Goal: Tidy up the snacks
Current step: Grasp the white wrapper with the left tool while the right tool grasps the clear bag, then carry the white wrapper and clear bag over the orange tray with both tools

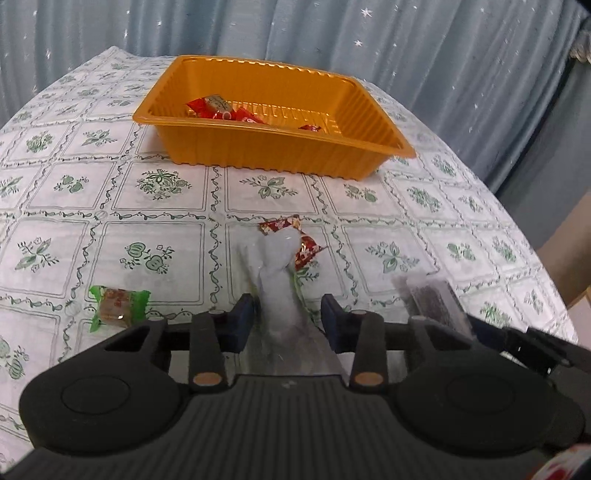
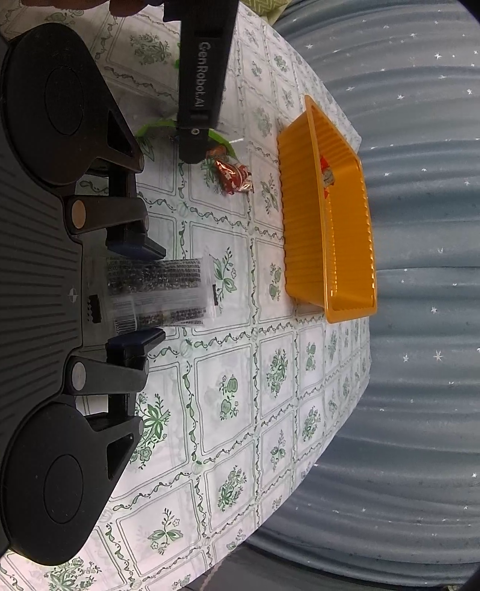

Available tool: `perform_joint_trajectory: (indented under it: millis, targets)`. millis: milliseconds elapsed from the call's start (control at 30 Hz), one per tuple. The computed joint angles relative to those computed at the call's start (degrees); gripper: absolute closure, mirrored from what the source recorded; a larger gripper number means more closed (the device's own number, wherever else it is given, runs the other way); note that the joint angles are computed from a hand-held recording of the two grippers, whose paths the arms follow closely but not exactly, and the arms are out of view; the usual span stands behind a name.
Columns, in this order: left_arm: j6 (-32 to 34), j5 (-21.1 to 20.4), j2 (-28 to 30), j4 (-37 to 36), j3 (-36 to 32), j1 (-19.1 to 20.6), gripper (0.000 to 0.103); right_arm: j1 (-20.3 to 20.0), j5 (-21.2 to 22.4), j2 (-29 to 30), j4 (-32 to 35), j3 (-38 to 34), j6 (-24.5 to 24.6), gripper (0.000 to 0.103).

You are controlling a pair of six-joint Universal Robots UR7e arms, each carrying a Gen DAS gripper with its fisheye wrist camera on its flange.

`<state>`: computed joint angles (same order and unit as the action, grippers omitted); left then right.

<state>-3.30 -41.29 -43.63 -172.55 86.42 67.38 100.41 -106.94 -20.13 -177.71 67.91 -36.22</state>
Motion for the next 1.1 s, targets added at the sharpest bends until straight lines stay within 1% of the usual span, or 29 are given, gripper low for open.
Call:
perform_joint_trajectory:
  millis: [67, 167, 300, 433, 533, 700, 867, 1100]
  targets:
    - [1.03, 0.63, -0.47, 0.66, 0.45, -0.18, 0.073, -0.01, 0.05, -0.01, 0.03, 0.00, 0.01, 0.063]
    - [0.84, 0.19, -1.43, 1.59, 1.10, 0.07, 0.074, 0.01, -0.05, 0.01, -0.17, 0.07, -0.11, 0.063]
    - [0.72, 0.27, -0.98, 4.15, -0.50, 0.53, 0.074, 0.17, -0.59, 0.27, -0.64, -0.09, -0.17, 0.063]
    - [3.61, 2.24, 0.13, 4.46, -1.50, 0.16, 0.075, 0.14, -0.58, 0.29, -0.50, -0.20, 0.06, 0.063]
    - [4.43, 2.44, 0.31, 3.43, -1.31, 0.13, 0.076, 0.16, -0.64, 0.32, -0.80, -0.10, 0.13, 0.063]
    - [3.38, 3.03, -0.49, 2.32, 0.28, -0.20, 0.077, 0.27, -0.98, 0.38, -0.76, -0.18, 0.21, 0.063]
    - [1.42, 3.12, -2.18, 1.63, 2.87, -0.80, 0.077, 0.27, -1.47, -0.10, -1.15, 0.46, 2.55, 0.063]
    - [0.70, 3.05, -3.91, -0.08, 5.37, -2.20, 0.077, 0.57, 0.06, -1.61, -2.29, 2.40, 3.44, 0.063]
